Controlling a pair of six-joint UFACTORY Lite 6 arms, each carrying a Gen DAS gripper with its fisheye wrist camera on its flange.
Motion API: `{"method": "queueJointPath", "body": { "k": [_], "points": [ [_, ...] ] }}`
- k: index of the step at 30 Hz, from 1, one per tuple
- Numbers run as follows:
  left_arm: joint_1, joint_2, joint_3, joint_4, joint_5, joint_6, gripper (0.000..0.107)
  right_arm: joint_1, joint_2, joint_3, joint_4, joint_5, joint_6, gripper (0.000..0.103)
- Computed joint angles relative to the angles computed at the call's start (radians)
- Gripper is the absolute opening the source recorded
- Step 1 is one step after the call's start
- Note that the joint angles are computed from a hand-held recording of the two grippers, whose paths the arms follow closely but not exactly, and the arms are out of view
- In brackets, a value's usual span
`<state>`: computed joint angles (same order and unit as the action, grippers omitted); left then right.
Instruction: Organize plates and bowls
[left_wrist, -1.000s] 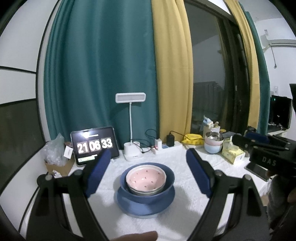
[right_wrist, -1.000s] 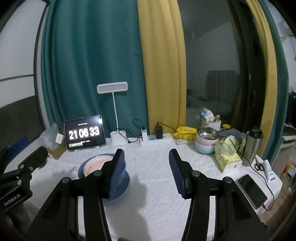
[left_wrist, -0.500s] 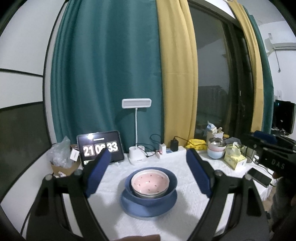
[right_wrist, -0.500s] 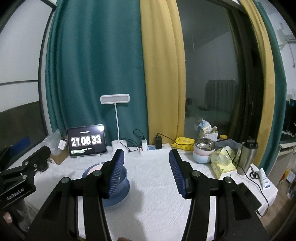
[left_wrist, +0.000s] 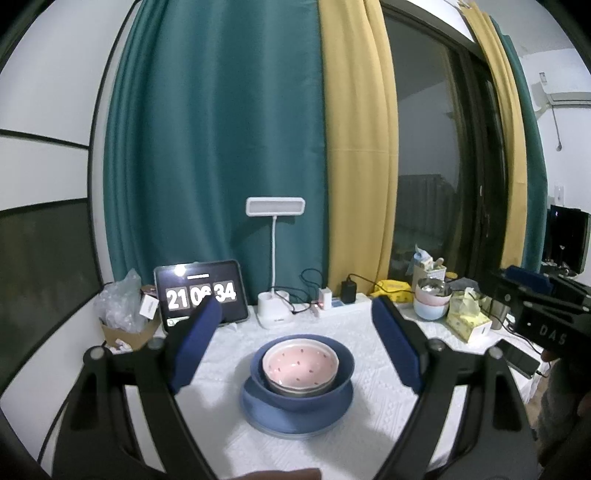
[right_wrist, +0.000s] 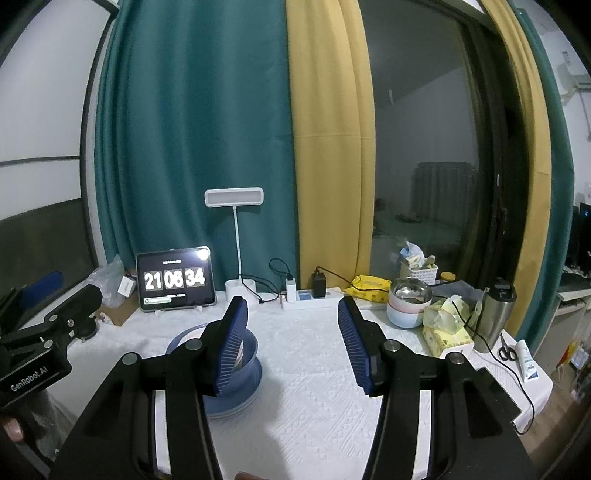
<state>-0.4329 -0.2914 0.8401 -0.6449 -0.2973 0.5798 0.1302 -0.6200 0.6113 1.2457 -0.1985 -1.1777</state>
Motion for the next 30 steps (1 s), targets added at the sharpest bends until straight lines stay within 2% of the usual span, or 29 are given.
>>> {"method": "queueJointPath", "body": {
  "k": [8,22,30],
  "points": [
    [-0.01,-0.003,-0.001,-0.039,-0.005,0.033,0.085,-0.005,0.004,-0.003,-0.059,0.004,0.055,0.054],
    [-0.005,-0.004,-0.003,-0.023,-0.002,0.017,0.085,-0.005,-0.003,-0.009,-0.054,0.005,0.048,0.054],
    [-0.018,-0.007,-0.006,-0.073,-0.01,0.059,0.085,-0.008,-0.001,-0.008,-0.059,0.008,0.052,0.054]
  ]
}}
